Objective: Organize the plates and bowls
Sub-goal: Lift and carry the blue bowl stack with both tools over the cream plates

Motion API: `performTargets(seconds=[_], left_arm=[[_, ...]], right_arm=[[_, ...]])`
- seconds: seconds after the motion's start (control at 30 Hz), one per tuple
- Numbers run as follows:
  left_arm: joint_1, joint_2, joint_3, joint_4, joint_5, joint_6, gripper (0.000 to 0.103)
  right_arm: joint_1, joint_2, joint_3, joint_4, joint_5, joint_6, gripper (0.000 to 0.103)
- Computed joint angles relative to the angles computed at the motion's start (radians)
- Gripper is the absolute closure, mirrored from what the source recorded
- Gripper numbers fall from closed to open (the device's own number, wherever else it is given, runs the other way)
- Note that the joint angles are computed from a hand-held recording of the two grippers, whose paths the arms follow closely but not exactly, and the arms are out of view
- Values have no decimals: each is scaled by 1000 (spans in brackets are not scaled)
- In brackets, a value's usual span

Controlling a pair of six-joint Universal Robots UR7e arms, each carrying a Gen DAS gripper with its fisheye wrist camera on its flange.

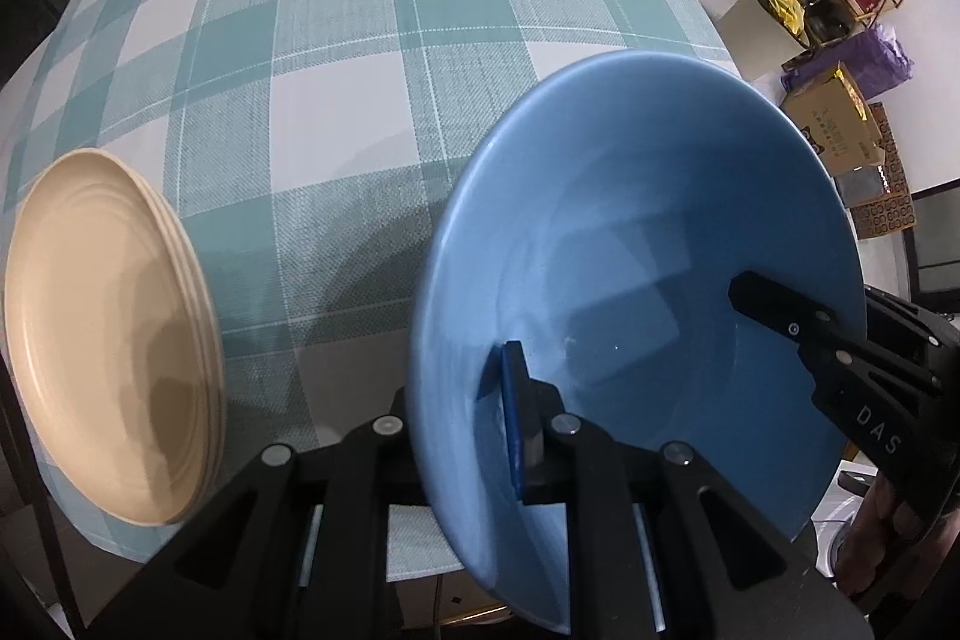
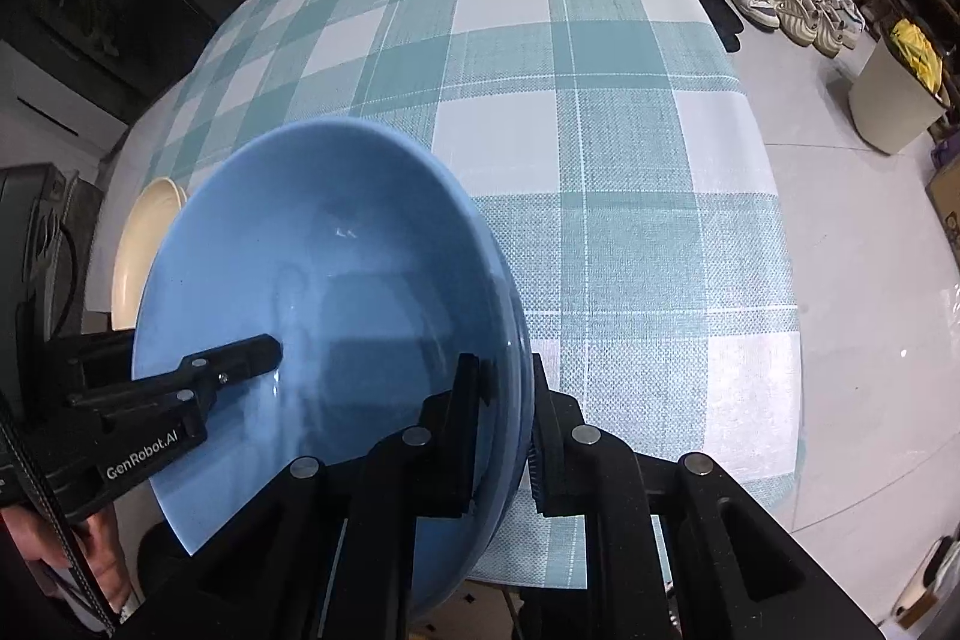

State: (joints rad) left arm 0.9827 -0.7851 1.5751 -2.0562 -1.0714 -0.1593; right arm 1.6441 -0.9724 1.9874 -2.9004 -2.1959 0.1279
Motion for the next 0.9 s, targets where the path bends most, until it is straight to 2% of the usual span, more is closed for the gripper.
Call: performTargets(seconds=[0.2,0.5,0.9], left_arm=[[1,-1,-13,6,-11,-3,90],[7,-28,-29,21,-17,-12,90],[40,-77,-84,65,4,-25,89]], right_arm=[[8,-9,4,-11,5,3,90],[49,-2,-34,41,-20,27,90],[125,74,-176,148,-35,59,91]])
